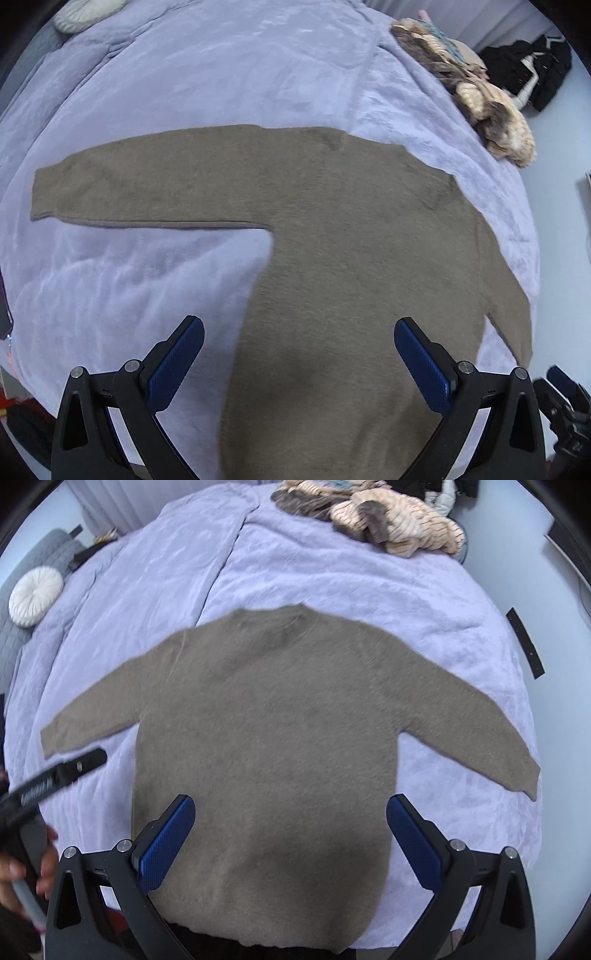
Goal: Fold small clothes
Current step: 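Grasp the sweater sleeve cuff with the left gripper and fold it across the chest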
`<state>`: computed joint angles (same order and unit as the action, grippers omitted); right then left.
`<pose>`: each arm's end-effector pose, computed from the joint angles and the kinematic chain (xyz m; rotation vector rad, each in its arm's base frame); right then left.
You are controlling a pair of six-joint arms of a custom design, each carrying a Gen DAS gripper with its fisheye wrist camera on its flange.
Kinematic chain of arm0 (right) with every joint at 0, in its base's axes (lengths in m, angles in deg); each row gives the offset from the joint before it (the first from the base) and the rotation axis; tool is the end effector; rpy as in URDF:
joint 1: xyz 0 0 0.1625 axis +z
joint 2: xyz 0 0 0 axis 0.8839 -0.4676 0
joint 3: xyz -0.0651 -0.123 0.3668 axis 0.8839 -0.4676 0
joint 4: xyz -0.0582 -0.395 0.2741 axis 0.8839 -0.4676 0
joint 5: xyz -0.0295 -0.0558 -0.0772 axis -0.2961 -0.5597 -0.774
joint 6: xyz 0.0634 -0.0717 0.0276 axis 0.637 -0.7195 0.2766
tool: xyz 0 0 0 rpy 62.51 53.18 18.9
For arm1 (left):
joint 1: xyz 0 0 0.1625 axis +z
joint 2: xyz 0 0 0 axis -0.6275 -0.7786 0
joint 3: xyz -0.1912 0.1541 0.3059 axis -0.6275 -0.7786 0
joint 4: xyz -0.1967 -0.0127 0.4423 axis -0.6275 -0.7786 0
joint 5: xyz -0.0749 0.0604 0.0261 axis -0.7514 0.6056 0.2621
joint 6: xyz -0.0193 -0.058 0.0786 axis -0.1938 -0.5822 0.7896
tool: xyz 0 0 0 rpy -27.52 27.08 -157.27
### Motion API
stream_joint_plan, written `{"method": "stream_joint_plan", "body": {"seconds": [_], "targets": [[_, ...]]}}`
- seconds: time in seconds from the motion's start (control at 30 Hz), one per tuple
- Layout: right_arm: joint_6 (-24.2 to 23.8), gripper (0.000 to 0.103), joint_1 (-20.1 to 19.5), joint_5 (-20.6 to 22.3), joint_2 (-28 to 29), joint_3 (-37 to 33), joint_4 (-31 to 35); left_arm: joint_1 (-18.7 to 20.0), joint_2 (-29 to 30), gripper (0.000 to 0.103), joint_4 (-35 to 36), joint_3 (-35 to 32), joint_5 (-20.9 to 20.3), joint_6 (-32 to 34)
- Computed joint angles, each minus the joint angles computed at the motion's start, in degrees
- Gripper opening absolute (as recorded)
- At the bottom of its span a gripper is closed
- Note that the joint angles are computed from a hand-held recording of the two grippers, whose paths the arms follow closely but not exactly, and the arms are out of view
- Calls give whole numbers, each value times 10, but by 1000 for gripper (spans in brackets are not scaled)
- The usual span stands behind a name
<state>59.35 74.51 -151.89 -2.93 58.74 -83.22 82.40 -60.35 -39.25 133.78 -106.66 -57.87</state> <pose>0.5007 -0.3701 0.2651 0.3155 -2.3949 0.1698 -0.1483 -0.4098 0.4078 -0.4653 2.4407 -0.5455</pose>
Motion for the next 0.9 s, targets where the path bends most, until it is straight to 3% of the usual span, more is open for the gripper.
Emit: {"method": "stream_joint_plan", "body": {"seconds": [0.13, 0.27, 0.33, 0.43, 0.5, 0.6, 0.63, 0.7, 0.73, 0.77, 0.83, 0.9], "targets": [[-3, 103, 3, 46, 23, 3, -22, 69, -69, 103, 64, 18, 59, -33], [-7, 103, 10, 83, 54, 3, -37, 162, -118, 103, 60, 28, 112, -27], [-7, 103, 12, 94, 70, 0, -31, 225, -133, 103, -5, 39, 122, 18], [2, 103, 13, 111, 91, -5, -17, 301, -136, 103, -141, 54, 103, 110], [13, 103, 13, 119, 97, -4, -11, 320, -136, 103, -201, 62, 102, 144], [27, 103, 13, 126, 99, 1, -9, 318, -153, 102, -319, 89, 114, 230], [31, 103, 13, 128, 98, 3, -9, 314, -160, 98, -353, 98, 116, 255], [38, 103, 10, 131, 95, 8, -9, 312, -163, 57, -400, 106, 110, 297], [41, 103, 9, 134, 92, 10, -8, 320, -159, 42, -418, 105, 91, 323], [42, 103, 9, 136, 91, 11, -9, 323, -151, 15, -425, 99, 78, 330], [37, 103, 5, 137, 82, 20, -14, 328, -146, 11, -439, 94, 65, 346], [31, 103, 2, 132, 73, 26, -14, 297, -139, 8, -440, 89, 71, 334]]}}
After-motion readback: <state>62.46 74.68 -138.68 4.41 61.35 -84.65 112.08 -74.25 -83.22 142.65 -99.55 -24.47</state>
